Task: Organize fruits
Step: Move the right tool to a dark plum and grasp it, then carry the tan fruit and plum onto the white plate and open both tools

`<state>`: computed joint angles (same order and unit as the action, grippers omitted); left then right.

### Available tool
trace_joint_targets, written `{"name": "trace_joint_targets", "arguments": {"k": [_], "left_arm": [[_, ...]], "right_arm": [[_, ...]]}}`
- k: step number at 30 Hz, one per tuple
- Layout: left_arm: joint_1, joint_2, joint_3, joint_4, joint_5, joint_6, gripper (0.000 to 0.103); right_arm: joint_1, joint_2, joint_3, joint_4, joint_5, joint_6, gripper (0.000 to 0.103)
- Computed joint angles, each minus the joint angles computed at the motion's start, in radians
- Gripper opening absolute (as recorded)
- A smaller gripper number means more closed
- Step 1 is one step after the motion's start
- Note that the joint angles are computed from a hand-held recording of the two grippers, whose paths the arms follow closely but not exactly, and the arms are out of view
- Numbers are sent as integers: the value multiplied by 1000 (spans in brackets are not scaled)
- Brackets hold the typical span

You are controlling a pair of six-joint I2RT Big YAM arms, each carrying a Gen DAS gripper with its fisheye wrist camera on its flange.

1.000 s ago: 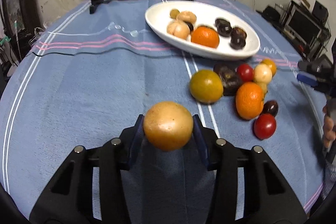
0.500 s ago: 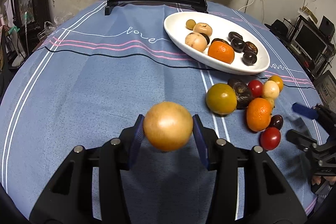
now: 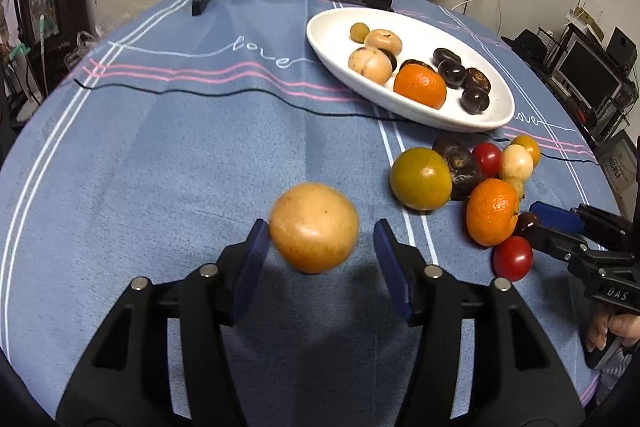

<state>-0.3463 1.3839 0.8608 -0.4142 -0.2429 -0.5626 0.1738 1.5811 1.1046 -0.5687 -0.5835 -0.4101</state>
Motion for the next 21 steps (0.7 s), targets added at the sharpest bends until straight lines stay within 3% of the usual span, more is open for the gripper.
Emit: {"name": "trace_joint_targets", "arguments": {"k": [3, 5, 7, 9, 10, 13, 21], "left_arm": [[6, 16, 12, -9, 16, 1, 56], [12, 21, 15, 1, 15, 1, 58], [12, 32, 27, -15, -36, 0, 58], [13, 40, 34, -20, -29, 10, 58], [9, 42, 36, -21, -32, 16, 58], [5, 47, 42, -23, -35, 32, 46], [19, 3, -3, 47, -12, 9, 45]], "right_arm": [[-6, 16, 16, -30, -24, 5, 43], [-18, 52, 55, -95, -59, 25, 42], [-22, 60, 68, -119, -75, 26, 42], [-16, 51, 59, -108, -64, 23, 40], [-13, 47, 54, -107, -60, 15, 33], [15, 6, 9, -51, 11, -16, 33], [3, 5, 8, -43, 5, -23, 32]]}}
